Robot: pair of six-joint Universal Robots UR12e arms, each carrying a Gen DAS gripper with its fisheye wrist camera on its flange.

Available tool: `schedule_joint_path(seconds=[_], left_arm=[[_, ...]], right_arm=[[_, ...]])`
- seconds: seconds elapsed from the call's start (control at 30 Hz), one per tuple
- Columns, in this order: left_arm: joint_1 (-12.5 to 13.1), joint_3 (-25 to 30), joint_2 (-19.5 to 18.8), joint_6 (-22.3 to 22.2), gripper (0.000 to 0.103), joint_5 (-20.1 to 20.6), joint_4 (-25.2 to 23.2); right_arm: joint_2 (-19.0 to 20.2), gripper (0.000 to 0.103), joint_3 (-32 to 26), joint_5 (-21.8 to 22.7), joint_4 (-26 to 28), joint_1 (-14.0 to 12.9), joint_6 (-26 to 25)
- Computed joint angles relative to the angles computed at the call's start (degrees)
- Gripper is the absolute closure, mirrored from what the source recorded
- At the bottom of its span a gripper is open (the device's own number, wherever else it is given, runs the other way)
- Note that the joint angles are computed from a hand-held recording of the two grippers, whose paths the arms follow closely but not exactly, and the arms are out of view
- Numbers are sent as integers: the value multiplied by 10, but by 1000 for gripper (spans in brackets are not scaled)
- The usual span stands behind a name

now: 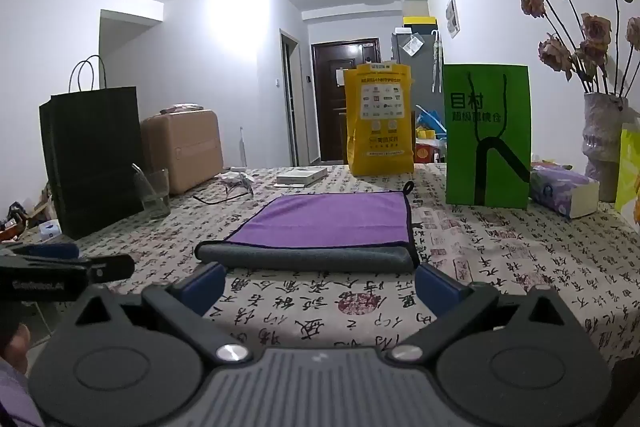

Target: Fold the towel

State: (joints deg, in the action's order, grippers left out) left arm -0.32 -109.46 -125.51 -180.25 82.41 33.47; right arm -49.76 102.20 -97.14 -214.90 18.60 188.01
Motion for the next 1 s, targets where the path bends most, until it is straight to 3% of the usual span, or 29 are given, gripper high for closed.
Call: schedule_joint_path(seconds=[0.17, 0.23, 1.0], left_arm=[[2, 7, 1, 6, 0, 0, -17], [-4, 2, -1, 23, 0, 9, 2], [-4, 1, -4, 18, 0, 8, 17]], right_arm=[[0, 1, 0, -3, 3, 1, 2], [2, 1, 1, -1, 1, 0, 7], [1, 1, -1, -5, 6, 1, 16]])
